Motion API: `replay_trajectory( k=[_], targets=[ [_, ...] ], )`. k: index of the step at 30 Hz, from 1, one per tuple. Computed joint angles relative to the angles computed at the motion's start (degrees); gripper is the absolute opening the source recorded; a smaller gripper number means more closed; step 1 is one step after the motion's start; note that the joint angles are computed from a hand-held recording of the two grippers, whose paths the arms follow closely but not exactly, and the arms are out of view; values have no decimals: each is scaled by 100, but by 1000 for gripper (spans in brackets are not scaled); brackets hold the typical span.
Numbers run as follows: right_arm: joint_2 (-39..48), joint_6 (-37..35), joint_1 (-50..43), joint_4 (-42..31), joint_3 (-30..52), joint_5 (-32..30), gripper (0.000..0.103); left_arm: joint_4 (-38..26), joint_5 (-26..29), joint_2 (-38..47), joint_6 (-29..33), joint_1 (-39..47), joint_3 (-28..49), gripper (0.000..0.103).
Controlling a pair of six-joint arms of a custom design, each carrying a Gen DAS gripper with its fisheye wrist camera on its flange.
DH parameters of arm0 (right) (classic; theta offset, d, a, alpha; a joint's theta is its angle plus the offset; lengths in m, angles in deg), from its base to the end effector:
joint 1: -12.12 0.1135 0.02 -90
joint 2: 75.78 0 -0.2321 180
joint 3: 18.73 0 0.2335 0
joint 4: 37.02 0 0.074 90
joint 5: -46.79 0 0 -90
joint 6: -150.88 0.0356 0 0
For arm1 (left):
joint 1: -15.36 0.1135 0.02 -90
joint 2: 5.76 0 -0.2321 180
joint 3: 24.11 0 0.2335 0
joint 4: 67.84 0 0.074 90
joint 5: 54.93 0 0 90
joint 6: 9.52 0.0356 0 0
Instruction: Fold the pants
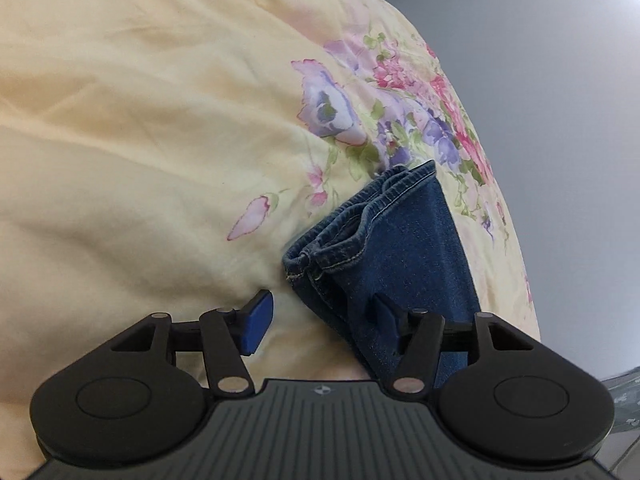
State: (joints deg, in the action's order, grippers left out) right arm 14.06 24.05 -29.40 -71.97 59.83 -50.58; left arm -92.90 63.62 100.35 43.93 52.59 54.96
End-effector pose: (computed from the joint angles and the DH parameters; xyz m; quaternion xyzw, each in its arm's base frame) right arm 0.2456 -0.2113 0.2210 0.0140 0.9262 -0.1887 0.3260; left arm 0.2946 0.2025 0.1473 -0.4862 0.7812 -0.2313 0.3161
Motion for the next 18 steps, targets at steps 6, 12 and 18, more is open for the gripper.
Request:
replay_trajectory(
  k=[6,12,18],
  targets=[
    [173,895,66,70,-186,-317,56,437,-376,16,-124,-225,-164,43],
    [537,1135,532,641,-244,67,6,88,-1010,-213,-10,-498,40,7],
    [662,473,277,-242,788,-45,0,-800,-1659,-525,1213,-810,745,7]
  ],
)
